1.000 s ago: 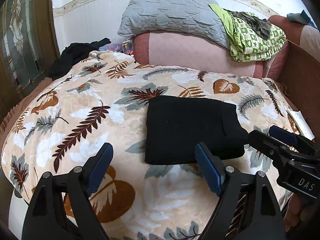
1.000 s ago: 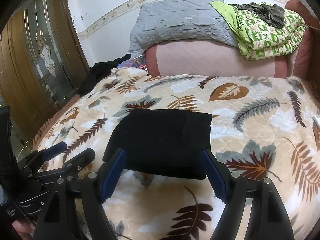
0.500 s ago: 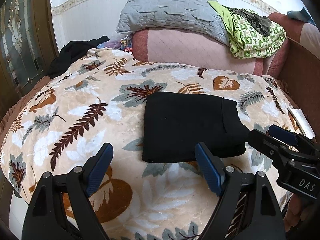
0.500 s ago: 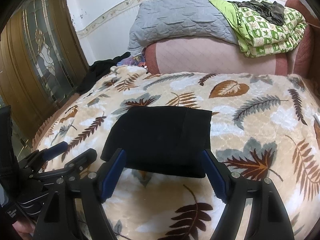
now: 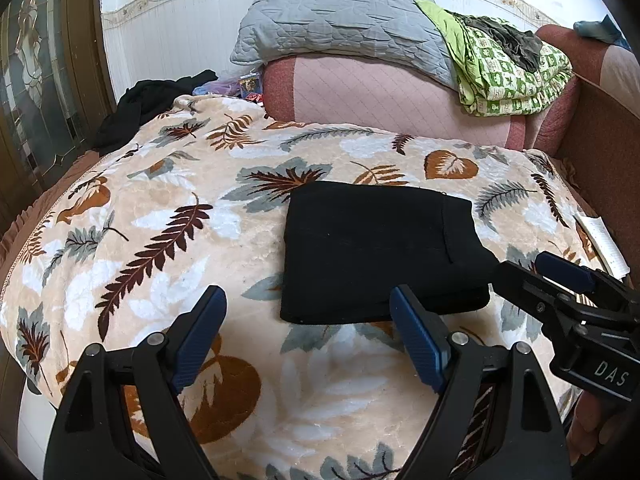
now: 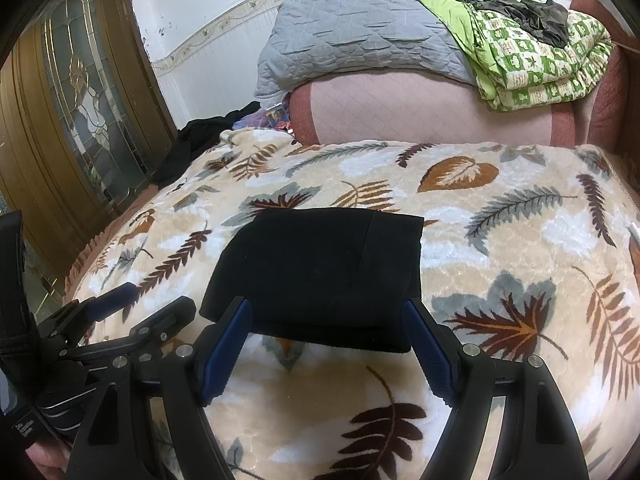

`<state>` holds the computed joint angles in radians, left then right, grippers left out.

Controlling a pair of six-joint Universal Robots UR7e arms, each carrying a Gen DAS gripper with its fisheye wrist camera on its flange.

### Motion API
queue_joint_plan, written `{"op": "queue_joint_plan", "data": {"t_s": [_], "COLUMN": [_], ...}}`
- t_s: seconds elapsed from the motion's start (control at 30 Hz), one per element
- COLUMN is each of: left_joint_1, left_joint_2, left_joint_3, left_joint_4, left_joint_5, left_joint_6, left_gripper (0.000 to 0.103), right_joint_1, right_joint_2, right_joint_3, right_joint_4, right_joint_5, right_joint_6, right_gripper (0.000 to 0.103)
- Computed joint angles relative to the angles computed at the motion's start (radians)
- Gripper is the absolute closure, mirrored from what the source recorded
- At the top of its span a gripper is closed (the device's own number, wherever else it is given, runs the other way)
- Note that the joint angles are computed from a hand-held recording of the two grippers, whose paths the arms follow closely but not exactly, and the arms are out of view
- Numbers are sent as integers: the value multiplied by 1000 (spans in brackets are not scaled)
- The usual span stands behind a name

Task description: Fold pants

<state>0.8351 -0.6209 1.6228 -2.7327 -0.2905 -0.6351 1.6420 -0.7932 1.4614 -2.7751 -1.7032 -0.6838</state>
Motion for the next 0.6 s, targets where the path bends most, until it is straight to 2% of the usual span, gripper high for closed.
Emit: {"op": "queue_joint_plan", "data": {"t_s": [0.27, 0.4, 0.53, 0.6], "left_joint_1": [0, -9, -21, -22], "left_joint_2": [0, 22, 11, -2], "left_joint_3": [2, 10, 33, 46], "left_joint_4": [-9, -122, -107, -28], "left_joint_5": [0, 5, -28, -61], "left_joint_6": [8, 85, 47, -45], "left_gripper": [19, 19, 19, 17], "right_joint_1": [-1, -1, -10, -18], "right_joint_2": [-1, -1, -18, -31], "right_joint_3": [5, 6, 35, 57], "right_joint_4": [-3, -6, -28, -54], "right_joint_5": [-1, -2, 3, -6], "right_joint_6": [-2, -4, -24, -40], "right_gripper": [24, 24, 24, 24]}}
